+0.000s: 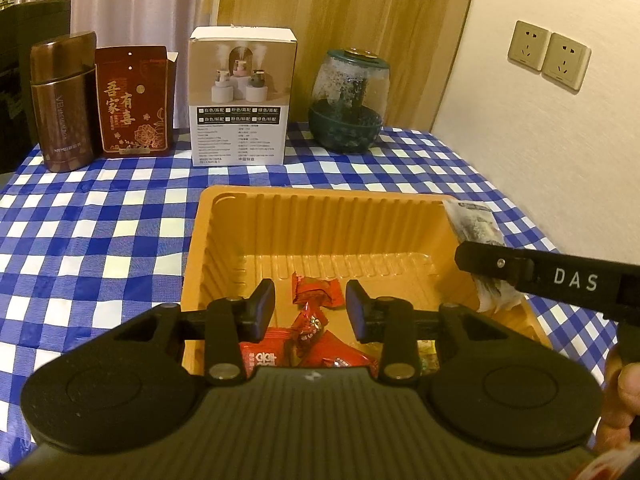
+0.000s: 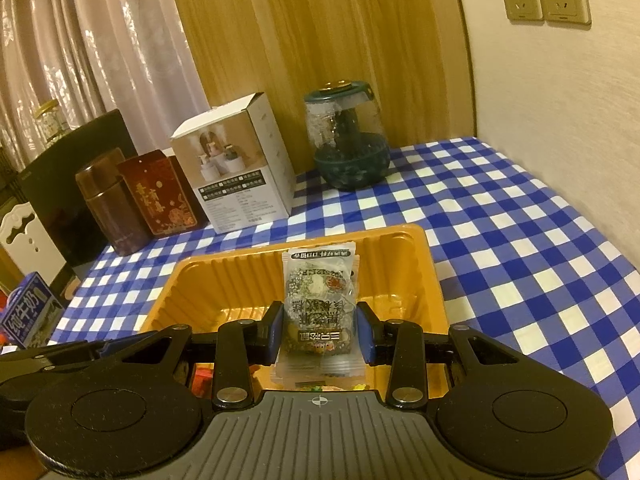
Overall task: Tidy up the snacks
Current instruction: 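Open the left gripper over the tray while the right opens to drop the packet, then lift both open grippers out of the orange tray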
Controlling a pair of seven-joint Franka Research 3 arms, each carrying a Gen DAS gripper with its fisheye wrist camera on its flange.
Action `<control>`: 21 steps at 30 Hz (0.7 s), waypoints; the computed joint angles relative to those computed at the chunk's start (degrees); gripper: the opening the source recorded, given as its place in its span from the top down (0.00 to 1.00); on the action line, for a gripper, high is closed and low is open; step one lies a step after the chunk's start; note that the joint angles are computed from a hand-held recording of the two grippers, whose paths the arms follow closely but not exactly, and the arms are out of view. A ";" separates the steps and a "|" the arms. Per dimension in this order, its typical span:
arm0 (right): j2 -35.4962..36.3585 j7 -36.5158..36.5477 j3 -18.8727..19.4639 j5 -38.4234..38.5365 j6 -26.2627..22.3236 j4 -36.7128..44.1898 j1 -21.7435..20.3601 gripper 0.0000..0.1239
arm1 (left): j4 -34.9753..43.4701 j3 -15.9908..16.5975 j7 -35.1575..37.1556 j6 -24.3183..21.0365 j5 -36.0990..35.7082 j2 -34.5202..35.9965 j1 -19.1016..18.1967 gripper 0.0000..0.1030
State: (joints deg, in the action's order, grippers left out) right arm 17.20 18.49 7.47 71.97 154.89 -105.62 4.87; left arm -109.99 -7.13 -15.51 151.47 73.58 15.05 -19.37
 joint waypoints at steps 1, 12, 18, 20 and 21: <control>-0.05 0.03 0.03 0.06 0.00 -0.04 0.01 0.69 | 0.03 0.01 -0.01 -0.06 0.07 0.00 -0.03 0.67; 0.36 -0.07 0.01 1.40 -1.60 0.55 -0.49 0.55 | -0.32 0.00 -0.04 -0.24 0.21 -0.17 -0.05 0.67; 0.46 -1.01 -0.03 3.75 -0.58 0.73 -0.73 0.42 | -0.52 -0.11 0.03 -0.21 0.14 -0.14 0.09 0.67; 0.44 -1.58 -0.07 3.94 -0.33 0.69 -0.69 0.42 | -0.50 -0.12 0.22 -0.17 0.06 -0.10 0.10 0.67; 0.45 -1.56 -0.12 4.03 -0.30 0.70 -0.72 0.42 | -0.49 -0.12 0.30 -0.21 0.04 -0.10 0.08 0.67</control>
